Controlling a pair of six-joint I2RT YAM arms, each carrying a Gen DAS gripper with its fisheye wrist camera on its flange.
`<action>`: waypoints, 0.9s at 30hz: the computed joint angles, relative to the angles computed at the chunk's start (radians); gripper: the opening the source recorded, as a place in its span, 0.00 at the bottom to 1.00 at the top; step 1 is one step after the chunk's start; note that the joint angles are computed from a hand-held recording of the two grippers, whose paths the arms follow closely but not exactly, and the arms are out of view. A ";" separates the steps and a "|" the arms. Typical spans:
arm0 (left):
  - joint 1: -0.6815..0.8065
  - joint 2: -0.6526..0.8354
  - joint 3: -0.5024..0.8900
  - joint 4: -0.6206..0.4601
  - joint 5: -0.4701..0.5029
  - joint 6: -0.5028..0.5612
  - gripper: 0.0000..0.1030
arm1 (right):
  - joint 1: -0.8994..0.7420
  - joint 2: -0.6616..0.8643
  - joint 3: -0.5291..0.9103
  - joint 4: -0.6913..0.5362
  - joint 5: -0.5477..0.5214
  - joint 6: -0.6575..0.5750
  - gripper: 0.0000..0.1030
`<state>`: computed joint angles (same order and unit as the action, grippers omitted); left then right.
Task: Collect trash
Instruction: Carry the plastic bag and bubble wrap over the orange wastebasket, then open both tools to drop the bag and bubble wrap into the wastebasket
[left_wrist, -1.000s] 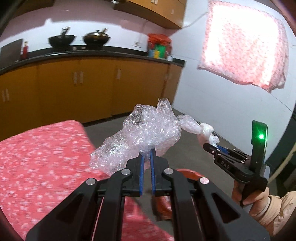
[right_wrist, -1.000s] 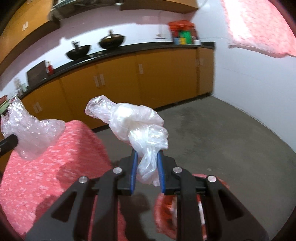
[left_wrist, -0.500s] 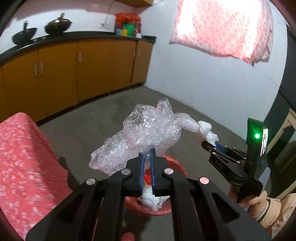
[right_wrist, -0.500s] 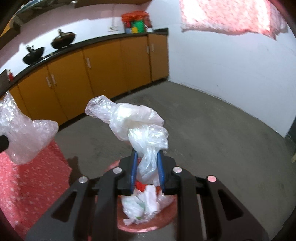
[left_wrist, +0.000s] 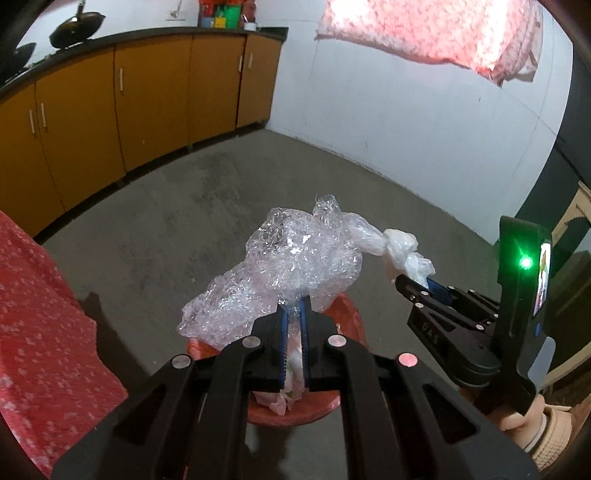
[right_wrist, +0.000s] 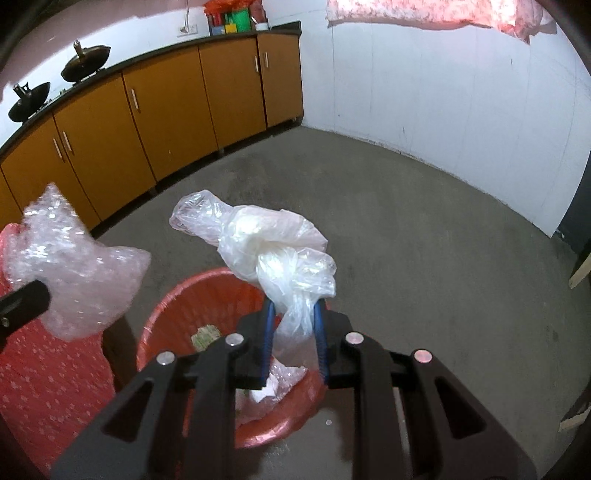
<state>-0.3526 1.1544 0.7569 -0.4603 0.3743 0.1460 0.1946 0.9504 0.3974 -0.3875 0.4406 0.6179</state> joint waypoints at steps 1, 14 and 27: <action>-0.003 0.012 0.007 0.001 -0.002 0.002 0.06 | -0.018 0.000 -0.011 0.012 -0.016 -0.015 0.20; -0.057 0.099 0.017 0.041 -0.071 -0.037 0.06 | -0.110 0.089 -0.036 0.152 -0.128 -0.107 0.27; -0.059 0.117 0.003 0.073 -0.109 -0.065 0.29 | -0.074 0.045 -0.041 0.128 -0.156 -0.125 0.42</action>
